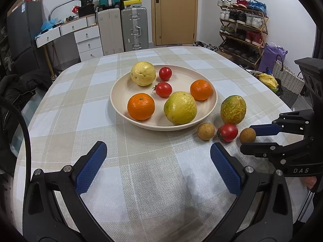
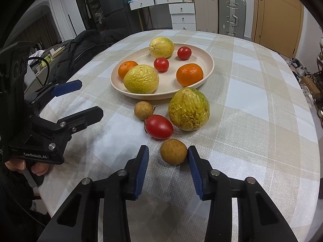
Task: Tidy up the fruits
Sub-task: 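Lower the right tool onto the brown kiwi and close it, then grasp the red tomato with the left tool while the right tool holds the kiwi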
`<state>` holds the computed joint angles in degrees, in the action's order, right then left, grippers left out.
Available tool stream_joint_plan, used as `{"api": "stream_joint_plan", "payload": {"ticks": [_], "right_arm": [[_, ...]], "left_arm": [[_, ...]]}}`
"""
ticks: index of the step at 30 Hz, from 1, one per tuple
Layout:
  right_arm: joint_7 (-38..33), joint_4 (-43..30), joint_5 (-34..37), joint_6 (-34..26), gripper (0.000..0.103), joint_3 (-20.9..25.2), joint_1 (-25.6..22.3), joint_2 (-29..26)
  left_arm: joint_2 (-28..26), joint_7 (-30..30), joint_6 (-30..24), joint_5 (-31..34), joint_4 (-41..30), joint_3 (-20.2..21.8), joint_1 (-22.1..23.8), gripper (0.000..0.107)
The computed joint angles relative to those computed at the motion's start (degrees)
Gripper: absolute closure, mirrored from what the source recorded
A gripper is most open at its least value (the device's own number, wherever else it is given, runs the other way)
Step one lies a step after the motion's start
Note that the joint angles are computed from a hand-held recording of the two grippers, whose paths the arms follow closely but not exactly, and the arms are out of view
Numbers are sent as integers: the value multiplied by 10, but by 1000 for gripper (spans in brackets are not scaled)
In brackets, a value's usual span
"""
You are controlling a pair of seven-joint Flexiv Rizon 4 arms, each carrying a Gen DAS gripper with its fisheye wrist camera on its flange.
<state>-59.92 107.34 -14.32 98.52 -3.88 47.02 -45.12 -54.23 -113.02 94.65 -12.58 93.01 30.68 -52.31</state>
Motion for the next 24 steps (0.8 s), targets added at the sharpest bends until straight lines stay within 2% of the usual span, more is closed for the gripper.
{"api": "stream_joint_plan", "payload": {"ticks": [6, 11, 15, 20, 24], "right_arm": [[2, 2, 0, -2, 75, -13, 9, 0], [0, 14, 13, 20, 75, -38, 32, 6], [-3, 23, 35, 38, 75, -53, 44, 13], [-11, 29, 60, 53, 75, -54, 42, 19], [-17, 31, 77, 63, 75, -52, 40, 22]], "left_arm": [[-1, 0, -5, 7, -4, -2, 0, 5], [8, 10, -4, 16, -4, -33, 22, 5], [17, 24, -6, 22, -4, -76, 49, 5], [11, 20, -34, 33, -24, -74, 43, 5], [10, 13, -34, 51, -36, -97, 55, 5]]}}
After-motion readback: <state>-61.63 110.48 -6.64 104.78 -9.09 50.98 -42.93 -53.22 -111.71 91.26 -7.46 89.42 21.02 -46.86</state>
